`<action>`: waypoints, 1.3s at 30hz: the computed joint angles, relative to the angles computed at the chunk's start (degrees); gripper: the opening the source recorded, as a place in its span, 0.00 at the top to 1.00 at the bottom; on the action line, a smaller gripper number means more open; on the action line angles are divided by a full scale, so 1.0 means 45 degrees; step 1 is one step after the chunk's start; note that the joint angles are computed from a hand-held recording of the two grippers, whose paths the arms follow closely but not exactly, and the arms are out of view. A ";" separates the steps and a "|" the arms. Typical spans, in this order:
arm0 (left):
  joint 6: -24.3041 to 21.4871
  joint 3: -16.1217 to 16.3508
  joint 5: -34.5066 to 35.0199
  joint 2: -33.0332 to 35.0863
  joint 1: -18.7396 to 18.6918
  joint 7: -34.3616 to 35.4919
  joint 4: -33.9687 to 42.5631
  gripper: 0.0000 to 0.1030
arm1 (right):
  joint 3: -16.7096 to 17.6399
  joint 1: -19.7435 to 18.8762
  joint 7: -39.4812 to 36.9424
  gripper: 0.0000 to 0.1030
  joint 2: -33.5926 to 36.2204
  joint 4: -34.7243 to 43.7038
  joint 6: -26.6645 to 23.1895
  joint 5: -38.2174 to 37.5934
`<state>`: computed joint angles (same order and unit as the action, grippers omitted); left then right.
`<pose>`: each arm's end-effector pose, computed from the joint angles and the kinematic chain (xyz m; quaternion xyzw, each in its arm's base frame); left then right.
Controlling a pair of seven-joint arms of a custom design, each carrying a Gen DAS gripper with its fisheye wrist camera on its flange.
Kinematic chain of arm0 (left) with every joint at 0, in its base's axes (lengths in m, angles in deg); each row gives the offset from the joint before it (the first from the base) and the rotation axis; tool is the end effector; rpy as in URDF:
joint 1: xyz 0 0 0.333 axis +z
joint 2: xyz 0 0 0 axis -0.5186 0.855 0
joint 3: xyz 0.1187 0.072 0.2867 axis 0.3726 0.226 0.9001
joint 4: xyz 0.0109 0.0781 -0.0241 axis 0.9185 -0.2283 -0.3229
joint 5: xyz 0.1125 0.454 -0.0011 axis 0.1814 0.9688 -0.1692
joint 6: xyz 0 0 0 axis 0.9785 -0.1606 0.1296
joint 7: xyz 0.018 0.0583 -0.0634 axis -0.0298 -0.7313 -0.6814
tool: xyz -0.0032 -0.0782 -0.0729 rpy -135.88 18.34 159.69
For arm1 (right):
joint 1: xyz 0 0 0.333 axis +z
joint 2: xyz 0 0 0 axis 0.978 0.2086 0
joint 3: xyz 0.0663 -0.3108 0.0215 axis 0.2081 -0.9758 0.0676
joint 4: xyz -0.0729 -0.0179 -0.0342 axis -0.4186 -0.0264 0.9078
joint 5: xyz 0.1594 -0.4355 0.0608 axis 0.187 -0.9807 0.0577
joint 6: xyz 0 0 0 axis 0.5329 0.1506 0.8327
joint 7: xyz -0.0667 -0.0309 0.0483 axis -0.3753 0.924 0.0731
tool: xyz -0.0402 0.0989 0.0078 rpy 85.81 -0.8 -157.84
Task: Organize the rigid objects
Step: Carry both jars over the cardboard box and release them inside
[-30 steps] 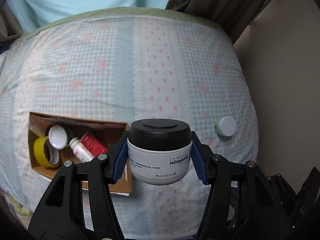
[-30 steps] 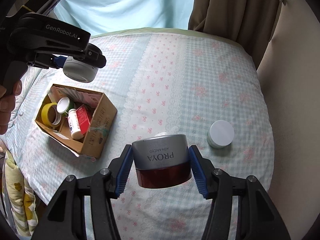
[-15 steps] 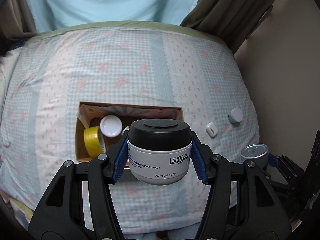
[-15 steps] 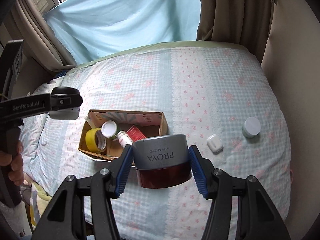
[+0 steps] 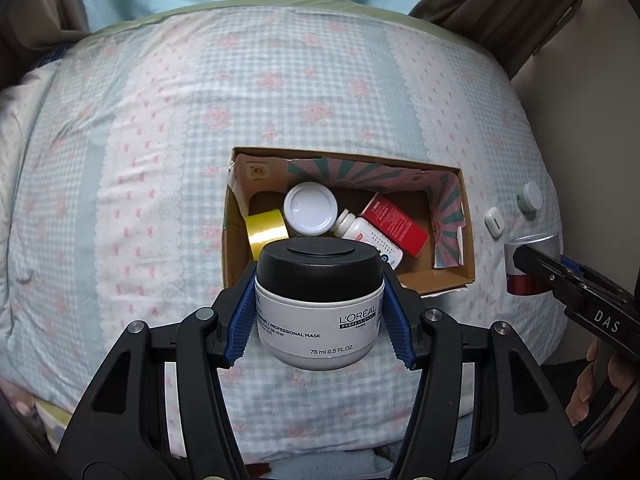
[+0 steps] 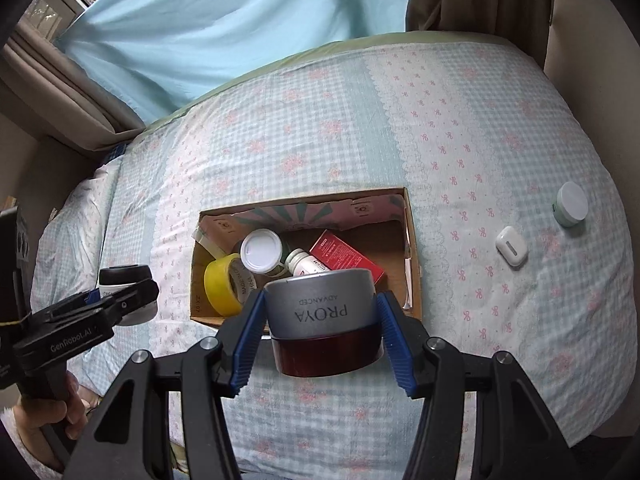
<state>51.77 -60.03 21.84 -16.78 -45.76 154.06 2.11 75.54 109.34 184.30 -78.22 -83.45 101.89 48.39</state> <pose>0.6307 -0.3116 0.6470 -0.6015 0.7846 -0.1502 0.0093 0.5453 0.4569 0.6349 -0.5730 0.7923 -0.0472 0.2044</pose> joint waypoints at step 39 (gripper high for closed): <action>-0.2816 0.0351 0.1374 0.4052 -0.1419 0.0829 0.3598 0.00 | -0.0233 -0.0747 0.0207 0.00 0.2729 0.1072 -0.1123 0.3167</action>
